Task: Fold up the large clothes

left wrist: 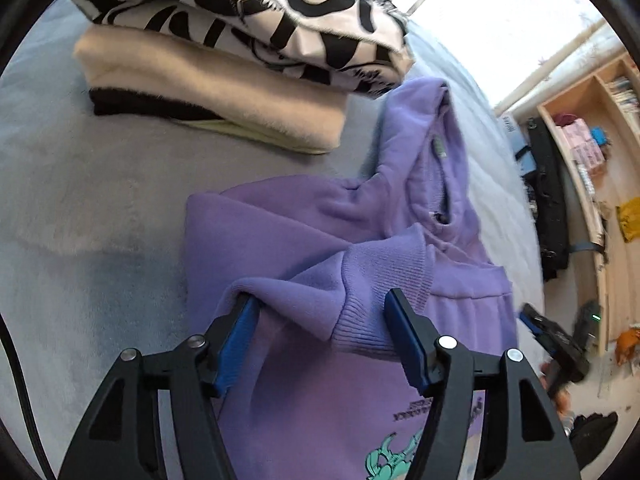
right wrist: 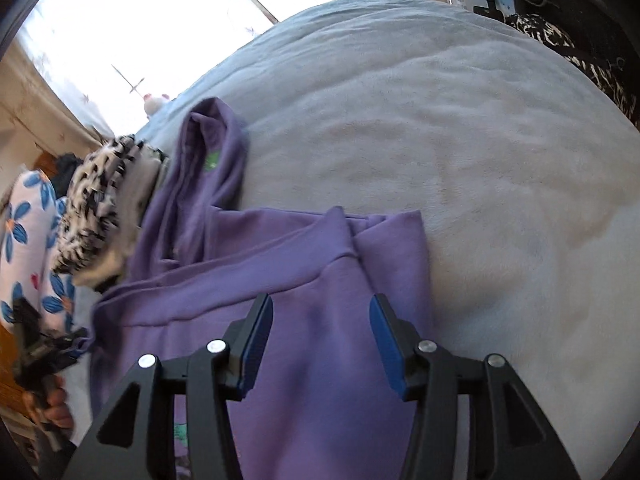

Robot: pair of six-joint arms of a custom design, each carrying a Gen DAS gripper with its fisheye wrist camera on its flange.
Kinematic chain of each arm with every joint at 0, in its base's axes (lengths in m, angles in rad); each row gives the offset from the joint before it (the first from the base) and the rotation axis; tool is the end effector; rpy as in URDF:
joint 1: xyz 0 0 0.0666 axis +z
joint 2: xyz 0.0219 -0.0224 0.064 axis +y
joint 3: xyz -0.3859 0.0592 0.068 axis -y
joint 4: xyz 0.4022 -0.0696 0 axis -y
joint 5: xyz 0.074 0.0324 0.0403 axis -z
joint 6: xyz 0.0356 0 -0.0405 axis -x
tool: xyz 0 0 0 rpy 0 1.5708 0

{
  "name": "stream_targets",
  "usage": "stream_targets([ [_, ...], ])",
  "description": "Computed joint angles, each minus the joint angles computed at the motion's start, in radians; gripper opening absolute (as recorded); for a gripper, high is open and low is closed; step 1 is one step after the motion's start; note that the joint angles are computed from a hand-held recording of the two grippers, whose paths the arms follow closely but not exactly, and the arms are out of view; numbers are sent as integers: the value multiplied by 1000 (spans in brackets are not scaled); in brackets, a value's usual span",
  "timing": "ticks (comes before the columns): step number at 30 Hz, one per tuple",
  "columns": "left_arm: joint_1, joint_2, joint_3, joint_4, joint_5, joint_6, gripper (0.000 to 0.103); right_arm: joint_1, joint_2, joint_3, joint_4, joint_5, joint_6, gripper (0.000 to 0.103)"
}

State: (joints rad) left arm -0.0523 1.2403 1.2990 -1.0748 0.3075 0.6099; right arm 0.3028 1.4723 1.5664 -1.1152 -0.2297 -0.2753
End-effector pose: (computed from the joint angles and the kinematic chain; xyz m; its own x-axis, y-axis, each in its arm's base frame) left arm 0.4180 -0.0331 0.4494 -0.8156 -0.5040 -0.2843 -0.3149 0.7988 -0.5126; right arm 0.4832 0.1590 0.4663 -0.8930 -0.0017 -0.4500 -0.1674 0.9294 0.3288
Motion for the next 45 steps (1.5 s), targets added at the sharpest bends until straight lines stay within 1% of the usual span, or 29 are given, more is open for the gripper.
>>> stream_targets([
  [3,17,-21,-7,22,34,-14,63,-2,36,14,-1,-18,26,51],
  [5,23,-26,1,21,25,-34,65,3,56,24,-7,-18,36,51],
  [6,24,-35,3,34,9,-48,72,6,63,27,-8,-14,38,51],
  [7,29,-43,3,42,3,-56,81,11,69,29,-6,-5,43,51],
  [9,29,-49,10,56,-28,-68,87,18,73,26,6,9,50,52],
  [14,2,9,60,-21,-100,-193,87,27,78,20,23,22,73,52],
  [16,-18,44,70,-44,-152,-237,87,25,76,15,33,16,78,52],
  [18,-29,72,74,-52,-194,-260,87,21,74,10,42,6,80,52],
  [20,-34,89,69,-47,-214,-269,81,19,72,5,51,0,78,50],
  [21,-37,99,63,-36,-216,-275,66,19,71,3,55,4,79,46],
  [22,-41,110,60,-29,-220,-276,47,21,68,-1,60,17,81,41],
  [23,-44,119,58,-27,-225,-276,40,25,66,-3,60,38,86,26],
  [24,-51,118,51,-23,-248,-271,23,29,64,-4,57,66,91,13],
  [25,-59,116,47,-15,-276,-267,14,30,60,-7,55,78,96,12],
  [26,-66,109,39,-6,-302,-269,14,31,44,-23,73,81,97,9],
  [28,-75,91,28,4,-326,-269,10,36,16,-42,100,107,98,8],
  [31,-89,64,34,8,-371,-264,9,36,-47,-70,164,129,80,8],
  [34,-100,56,55,2,-413,-269,9,30,-71,-64,200,133,56,8],
  [36,-111,74,70,9,-446,-273,9,42,-62,-50,214,178,69,8],
  [37,-113,90,77,13,-458,-269,9,48,-49,-39,214,203,71,8],
  [39,-109,120,81,15,-455,-259,9,53,-15,-27,200,241,60,8],
  [41,-108,152,74,15,-456,-252,10,53,27,-16,160,270,48,8],
  [42,-104,158,53,30,-454,-253,10,53,49,-10,133,275,37,8],
  [43,-103,146,28,61,-454,-255,12,50,68,-10,110,265,28,8],
  [45,-99,117,-9,107,-453,-258,16,49,64,-32,125,264,20,9],
])
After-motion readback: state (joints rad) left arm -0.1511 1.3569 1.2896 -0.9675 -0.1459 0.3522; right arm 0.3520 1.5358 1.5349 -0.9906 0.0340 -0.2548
